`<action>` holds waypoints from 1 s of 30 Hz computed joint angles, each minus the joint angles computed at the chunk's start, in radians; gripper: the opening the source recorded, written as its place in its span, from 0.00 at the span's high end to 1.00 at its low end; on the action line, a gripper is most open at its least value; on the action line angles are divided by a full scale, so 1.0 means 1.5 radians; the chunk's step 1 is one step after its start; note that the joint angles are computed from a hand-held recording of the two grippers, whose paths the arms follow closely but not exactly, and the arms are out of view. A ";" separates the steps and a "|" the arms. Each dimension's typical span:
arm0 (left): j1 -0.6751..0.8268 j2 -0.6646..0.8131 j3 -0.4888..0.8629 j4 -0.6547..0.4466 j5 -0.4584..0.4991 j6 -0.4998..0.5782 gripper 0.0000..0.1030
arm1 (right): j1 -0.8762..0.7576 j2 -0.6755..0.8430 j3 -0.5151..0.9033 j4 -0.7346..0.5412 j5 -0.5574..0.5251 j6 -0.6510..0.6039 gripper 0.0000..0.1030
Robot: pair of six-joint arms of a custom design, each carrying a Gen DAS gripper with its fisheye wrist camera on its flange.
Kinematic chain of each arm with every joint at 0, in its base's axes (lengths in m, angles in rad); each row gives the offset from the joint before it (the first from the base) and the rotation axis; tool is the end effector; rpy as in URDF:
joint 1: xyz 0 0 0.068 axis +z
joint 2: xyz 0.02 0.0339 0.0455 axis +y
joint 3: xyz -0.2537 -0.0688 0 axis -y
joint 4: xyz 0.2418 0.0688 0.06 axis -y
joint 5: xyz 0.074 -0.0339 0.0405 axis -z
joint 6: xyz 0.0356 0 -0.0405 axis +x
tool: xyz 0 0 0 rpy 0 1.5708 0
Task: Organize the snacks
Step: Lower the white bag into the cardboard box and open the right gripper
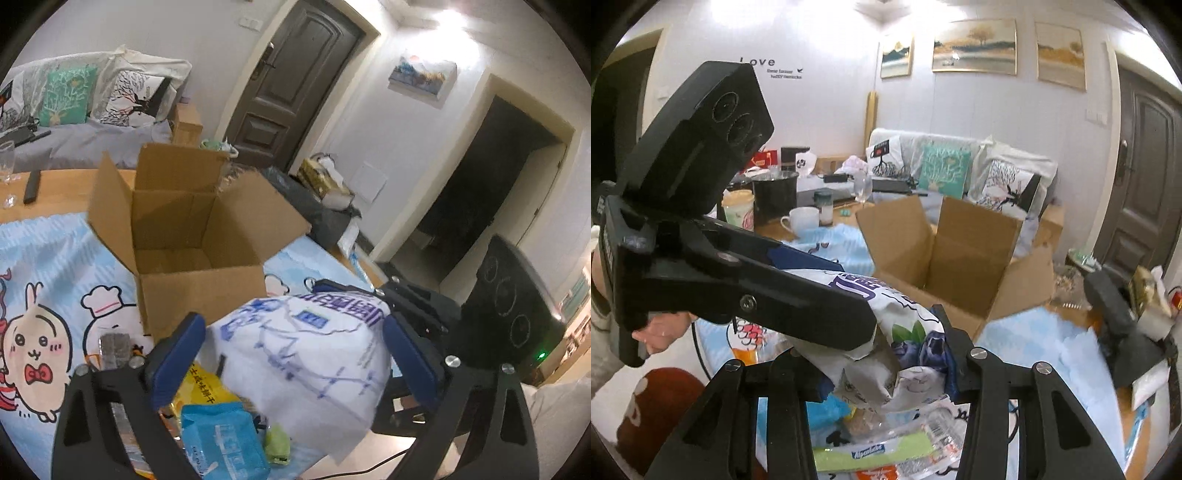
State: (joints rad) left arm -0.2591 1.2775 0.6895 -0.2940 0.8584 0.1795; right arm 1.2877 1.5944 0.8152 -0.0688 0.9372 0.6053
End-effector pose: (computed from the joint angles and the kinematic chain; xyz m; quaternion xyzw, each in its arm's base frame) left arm 0.2279 -0.0883 0.1971 0.3233 0.8048 -0.4036 0.2912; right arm 0.1122 0.2830 0.1686 -0.1288 0.8399 0.0090 0.5272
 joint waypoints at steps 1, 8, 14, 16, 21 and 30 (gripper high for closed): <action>0.008 0.008 0.005 -0.011 0.014 0.004 0.00 | 0.003 -0.003 -0.001 0.003 0.008 -0.002 0.62; 0.051 0.049 0.015 -0.046 0.119 -0.001 0.01 | 0.030 0.007 0.003 0.059 0.065 -0.042 0.62; 0.038 0.016 0.029 -0.039 0.077 -0.022 0.26 | 0.003 0.009 0.022 0.036 0.025 -0.052 0.63; 0.026 0.027 0.049 -0.033 0.049 -0.030 0.28 | -0.018 0.005 0.027 0.029 0.001 -0.061 0.63; -0.017 0.093 0.157 -0.050 -0.042 -0.043 0.35 | -0.105 -0.005 0.056 0.003 -0.091 -0.119 0.63; -0.060 0.333 0.460 -0.169 -0.154 -0.068 0.39 | -0.339 0.030 0.184 -0.110 -0.360 -0.150 0.63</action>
